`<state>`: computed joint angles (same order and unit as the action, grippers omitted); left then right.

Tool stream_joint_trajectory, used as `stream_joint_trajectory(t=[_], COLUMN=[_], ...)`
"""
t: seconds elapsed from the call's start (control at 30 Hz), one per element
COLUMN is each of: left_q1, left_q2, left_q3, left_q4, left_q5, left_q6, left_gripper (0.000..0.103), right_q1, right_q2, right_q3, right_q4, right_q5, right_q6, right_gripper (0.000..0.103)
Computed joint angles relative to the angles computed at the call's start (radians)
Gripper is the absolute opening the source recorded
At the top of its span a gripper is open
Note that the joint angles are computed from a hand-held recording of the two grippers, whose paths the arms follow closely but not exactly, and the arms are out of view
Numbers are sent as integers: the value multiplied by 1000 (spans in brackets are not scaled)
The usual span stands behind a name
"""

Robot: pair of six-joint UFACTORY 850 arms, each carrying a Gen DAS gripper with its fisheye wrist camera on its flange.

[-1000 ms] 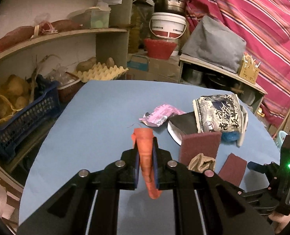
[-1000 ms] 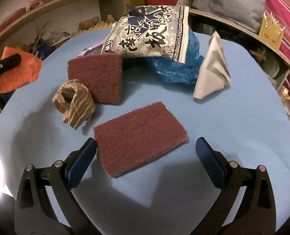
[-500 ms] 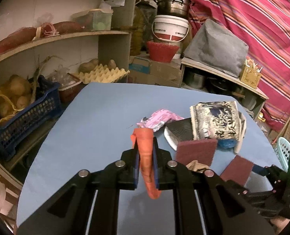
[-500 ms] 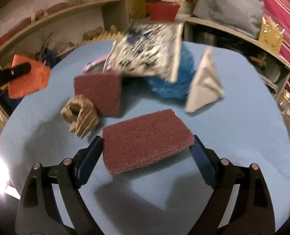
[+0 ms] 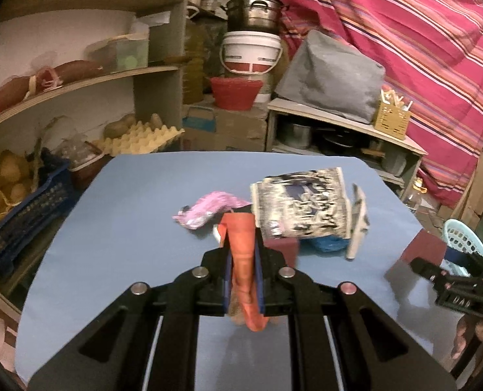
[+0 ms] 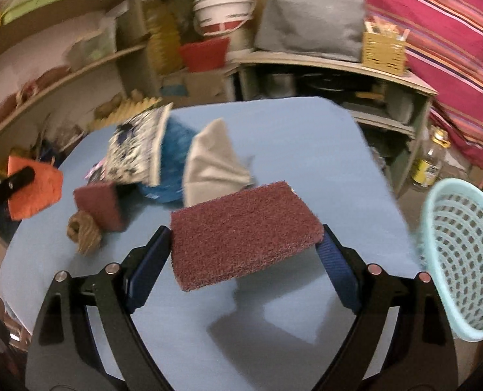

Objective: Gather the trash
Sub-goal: 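Carry the orange bag and maroon pad over the basket and release both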

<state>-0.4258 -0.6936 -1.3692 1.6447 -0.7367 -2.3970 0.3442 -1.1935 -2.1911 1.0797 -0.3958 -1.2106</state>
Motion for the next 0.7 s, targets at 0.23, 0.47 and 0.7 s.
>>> stream_joint_trajectory(t=[0.23,0.47,0.7], left_q1=[-21,-46,-75], left_q2=[-64,-160,-285], left_q3=[-122,-292,-508], left_q4=[-16,-69,-179], left_q5=[16,50,71], left_q6=[51,158,347], left_gripper=[12,12,12], right_q1=[-57,-113,-188], right_q2=[26,44,40], right_q3=[25,46,42], right_q4=[93,157,163], right_q5=[47,82,110], right_q6=[-64,-106,-99], right_gripper=[88,88,88])
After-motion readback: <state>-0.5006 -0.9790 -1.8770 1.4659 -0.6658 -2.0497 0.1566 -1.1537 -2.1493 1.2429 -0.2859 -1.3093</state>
